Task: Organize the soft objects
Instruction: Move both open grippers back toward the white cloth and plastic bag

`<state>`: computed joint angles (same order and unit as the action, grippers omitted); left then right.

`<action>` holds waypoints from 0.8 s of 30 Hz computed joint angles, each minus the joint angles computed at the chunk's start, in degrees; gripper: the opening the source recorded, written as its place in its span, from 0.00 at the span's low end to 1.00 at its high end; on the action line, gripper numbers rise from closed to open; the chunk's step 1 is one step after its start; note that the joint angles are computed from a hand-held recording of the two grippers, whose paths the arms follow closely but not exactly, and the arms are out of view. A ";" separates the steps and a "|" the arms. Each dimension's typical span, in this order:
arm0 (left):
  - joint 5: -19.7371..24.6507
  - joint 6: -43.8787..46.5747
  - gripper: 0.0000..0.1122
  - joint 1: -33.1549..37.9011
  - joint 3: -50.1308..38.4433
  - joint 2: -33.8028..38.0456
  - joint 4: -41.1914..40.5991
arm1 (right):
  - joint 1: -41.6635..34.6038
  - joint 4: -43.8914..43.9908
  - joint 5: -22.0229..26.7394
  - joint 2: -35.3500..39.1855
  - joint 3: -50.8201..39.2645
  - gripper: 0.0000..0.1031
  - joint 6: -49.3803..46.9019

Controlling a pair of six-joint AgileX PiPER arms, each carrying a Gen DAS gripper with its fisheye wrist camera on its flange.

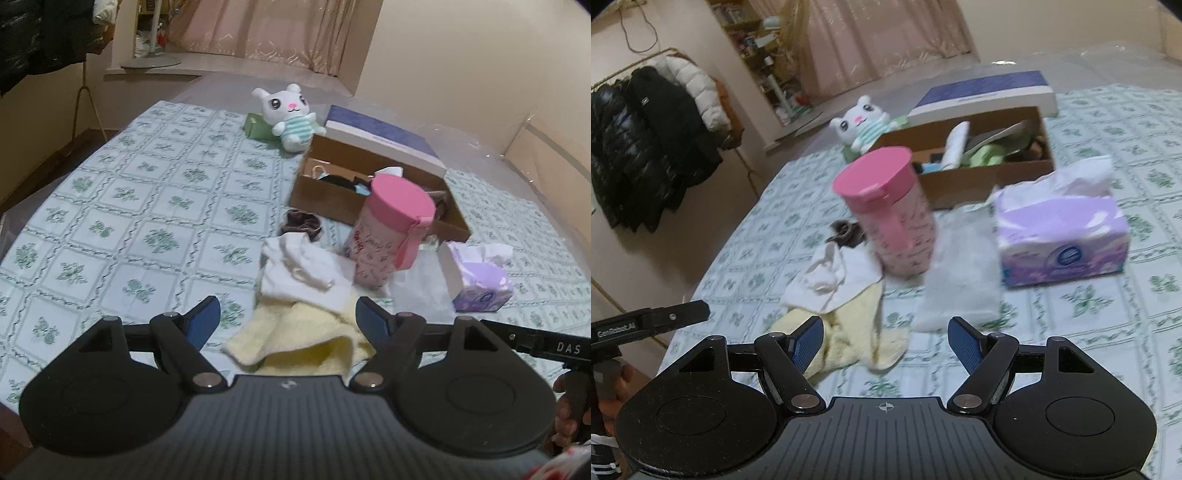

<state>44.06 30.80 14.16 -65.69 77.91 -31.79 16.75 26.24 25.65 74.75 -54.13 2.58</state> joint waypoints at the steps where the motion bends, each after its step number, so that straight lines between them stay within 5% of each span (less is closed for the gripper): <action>1: -0.21 0.23 0.70 0.16 0.17 0.02 0.09 | 0.70 -0.03 -0.29 0.43 -0.11 0.72 0.11; 10: -1.90 3.48 0.70 1.24 1.32 1.49 -1.32 | 4.95 -7.03 -3.73 5.34 -2.74 0.72 6.32; 24: -7.43 7.24 0.70 -2.06 1.07 7.34 -3.45 | -2.72 -21.24 -9.28 10.91 0.90 0.71 19.95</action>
<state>36.63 38.04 12.10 -64.62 85.26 -35.24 14.03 5.00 16.37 85.66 -53.23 22.53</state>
